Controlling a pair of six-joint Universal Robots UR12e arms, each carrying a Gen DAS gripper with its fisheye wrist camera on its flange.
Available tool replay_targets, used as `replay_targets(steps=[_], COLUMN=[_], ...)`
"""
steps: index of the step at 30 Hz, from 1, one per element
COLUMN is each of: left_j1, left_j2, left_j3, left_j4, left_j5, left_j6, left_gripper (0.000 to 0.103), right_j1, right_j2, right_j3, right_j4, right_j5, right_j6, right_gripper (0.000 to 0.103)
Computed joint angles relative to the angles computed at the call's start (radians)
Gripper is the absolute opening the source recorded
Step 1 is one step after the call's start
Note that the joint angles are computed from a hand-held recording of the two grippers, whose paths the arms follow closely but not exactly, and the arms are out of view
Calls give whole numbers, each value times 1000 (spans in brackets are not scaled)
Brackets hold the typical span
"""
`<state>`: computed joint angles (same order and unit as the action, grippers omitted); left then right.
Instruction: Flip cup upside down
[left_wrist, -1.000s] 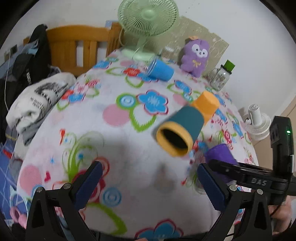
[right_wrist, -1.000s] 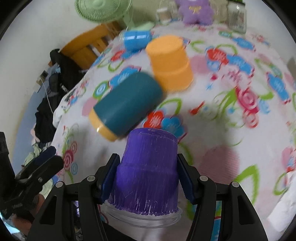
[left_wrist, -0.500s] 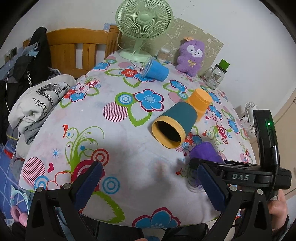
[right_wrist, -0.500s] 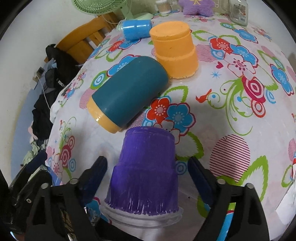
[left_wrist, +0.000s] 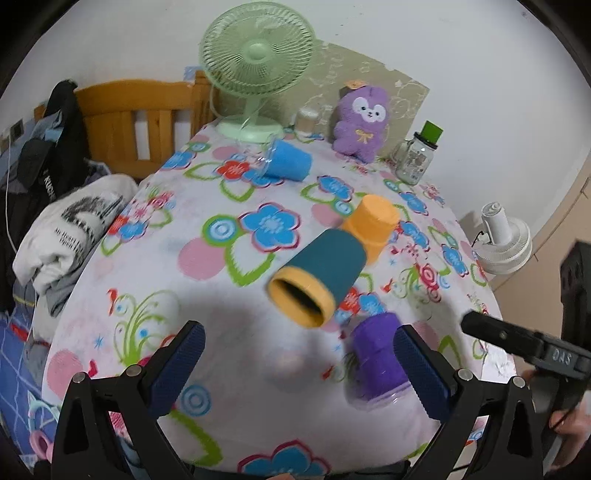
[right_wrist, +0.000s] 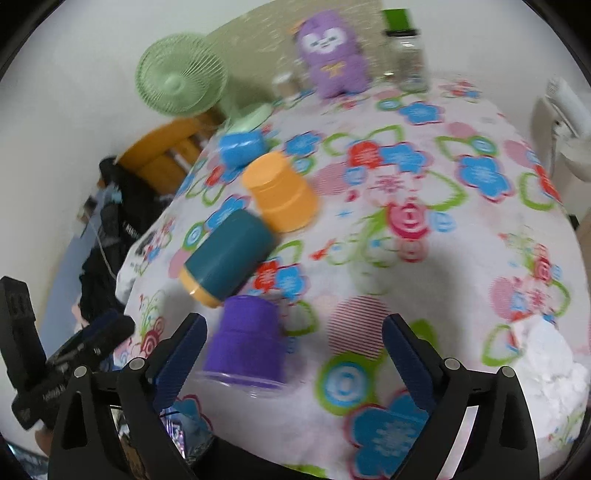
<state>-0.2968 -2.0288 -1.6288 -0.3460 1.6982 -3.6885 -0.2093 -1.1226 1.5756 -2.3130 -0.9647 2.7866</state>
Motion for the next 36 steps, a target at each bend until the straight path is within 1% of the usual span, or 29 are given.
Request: replay_targets(steps=[4,6,11,14,16,20,21,22,24,26,29,30,31,32,34,35,36], left_j1=[-13,-19,-25,-31,-34,-28,-29,-29,-27,-28,-35,-35,-33,-31,-30,-30,-28], left_j2=[-31,-57,-118,-145,-159,-170,-172,-176,-179,-177,-180,-182,-183,-185,-185,-183,-180], left_j3=[58,96,185,220,245,257,263,271,280,279,283,287,288,291,288,286,281], left_j4=[-22,-37,-148,-203,-249,-273,-285,-307,-342,-356,-363,-370,-375,-383,-375,-368,-358], left_j5=[-3,-18,-87,-85,-69,-97,-97,-101,-124,-134,-111,-113,-125,-138,-141,-142,-150], left_j6=[31,50,48,50,50,33,33,37,46,49,61,62,62,62,62,58,54], left_gripper=[103,103,103,103,103,100,97,92,85,85,84,78,68,67,65,63,57], right_j1=[-35,-47,-68,-77,-81,-85,-86,-88,-89,-91,-92,-92,-92,-93,-95,-96,-97], right_j2=[7,10,21,28,34,44,45,46,45,45,45,44,44,44,42,41,41], right_j3=[8,12,14,16,15,11,11,12,14,16,19,20,18,19,24,26,28], right_j4=[-11,-7,3,0,5,16,18,17,12,4,-1,1,5,6,1,-1,-3], right_j5=[7,7,7,17,25,35,36,38,42,46,52,54,53,54,54,54,55], right_j6=[40,50,54,63,67,73,76,77,78,82,88,85,83,80,84,87,91], right_gripper=[98,98,98,98,98,98,98,98,98,98,98,98,98,98,98,98,98])
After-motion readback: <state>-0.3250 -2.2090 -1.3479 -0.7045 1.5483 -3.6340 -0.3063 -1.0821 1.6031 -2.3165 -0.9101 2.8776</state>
